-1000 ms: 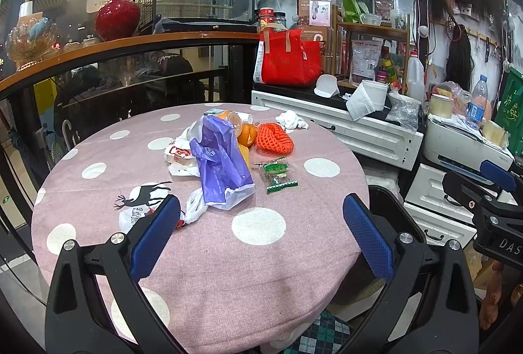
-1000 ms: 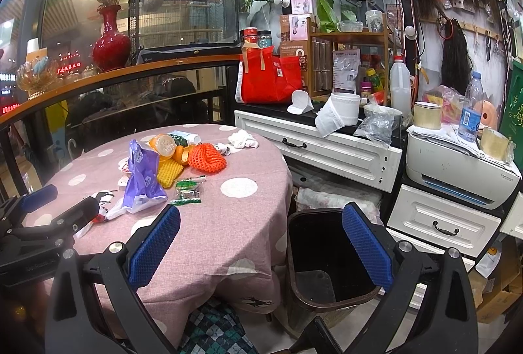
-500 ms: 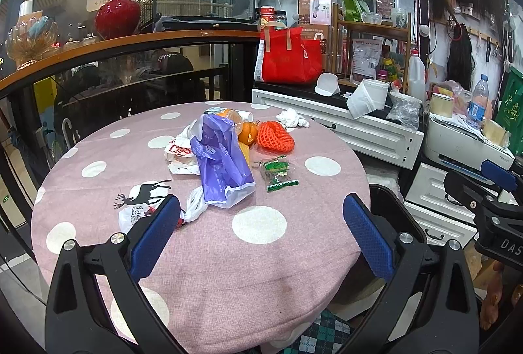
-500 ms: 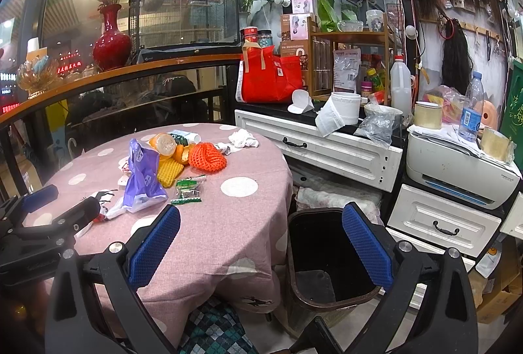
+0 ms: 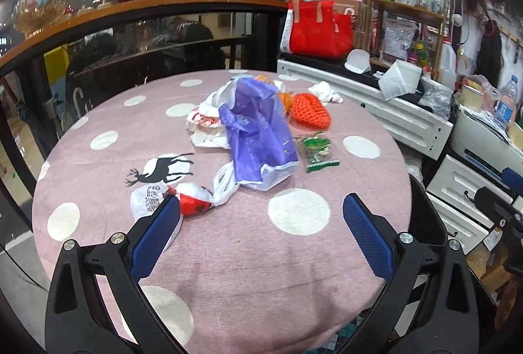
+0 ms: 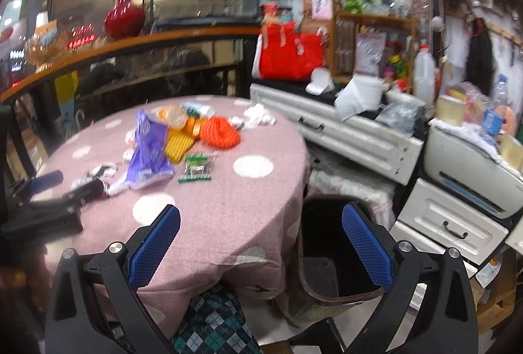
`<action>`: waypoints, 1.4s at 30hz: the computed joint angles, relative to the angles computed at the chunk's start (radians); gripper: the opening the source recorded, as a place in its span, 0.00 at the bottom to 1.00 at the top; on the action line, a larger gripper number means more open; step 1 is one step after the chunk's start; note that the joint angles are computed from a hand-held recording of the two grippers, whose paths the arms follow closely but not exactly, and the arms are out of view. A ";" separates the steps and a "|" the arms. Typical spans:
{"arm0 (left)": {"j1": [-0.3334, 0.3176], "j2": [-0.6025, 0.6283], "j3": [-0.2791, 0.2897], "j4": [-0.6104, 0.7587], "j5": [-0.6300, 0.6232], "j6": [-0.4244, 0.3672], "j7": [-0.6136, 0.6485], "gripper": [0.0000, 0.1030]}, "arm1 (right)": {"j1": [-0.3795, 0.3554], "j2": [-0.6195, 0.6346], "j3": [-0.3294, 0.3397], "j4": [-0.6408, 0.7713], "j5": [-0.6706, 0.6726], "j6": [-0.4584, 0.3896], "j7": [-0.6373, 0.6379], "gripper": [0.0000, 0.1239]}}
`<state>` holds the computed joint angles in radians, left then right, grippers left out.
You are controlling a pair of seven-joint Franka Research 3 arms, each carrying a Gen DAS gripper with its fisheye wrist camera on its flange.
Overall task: Collect trash
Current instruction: 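Grasp the purple plastic bag with the left gripper while the right grasps the green snack packet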
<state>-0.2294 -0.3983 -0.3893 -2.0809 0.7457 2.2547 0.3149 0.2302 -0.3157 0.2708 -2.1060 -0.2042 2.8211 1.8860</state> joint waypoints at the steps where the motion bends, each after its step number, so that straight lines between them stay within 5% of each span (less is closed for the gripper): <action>1: 0.000 0.003 0.007 -0.002 -0.007 -0.003 0.008 0.95 | 0.031 0.028 -0.023 0.027 0.037 -0.034 -0.046 0.79; 7: 0.001 0.009 0.055 -0.012 -0.068 0.007 0.062 0.95 | 0.120 0.170 -0.089 0.171 0.173 -0.161 -0.234 0.79; 17: 0.025 0.122 0.114 0.090 -0.214 0.101 0.212 0.95 | 0.176 0.375 -0.130 0.414 0.194 -0.280 -0.299 0.79; 25: 0.021 0.331 0.111 0.332 -0.113 0.007 0.287 0.93 | 0.184 0.391 -0.150 0.433 0.216 -0.296 -0.329 0.79; 30: -0.002 0.397 0.140 0.395 -0.139 -0.038 0.327 0.76 | 0.180 0.398 -0.155 0.443 0.230 -0.300 -0.356 0.79; 38: -0.006 0.380 0.160 0.357 -0.153 -0.008 0.300 0.28 | 0.183 0.439 -0.157 0.491 0.261 -0.306 -0.378 0.79; 42: -0.009 0.360 0.152 0.342 -0.085 -0.006 0.254 0.21 | 0.191 0.468 -0.158 0.527 0.265 -0.309 -0.377 0.79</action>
<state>-0.2384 -0.0386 -0.2376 -1.7385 0.6604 2.2490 0.5693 0.4212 0.1524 0.1130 -1.5790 0.0605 2.5118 1.5090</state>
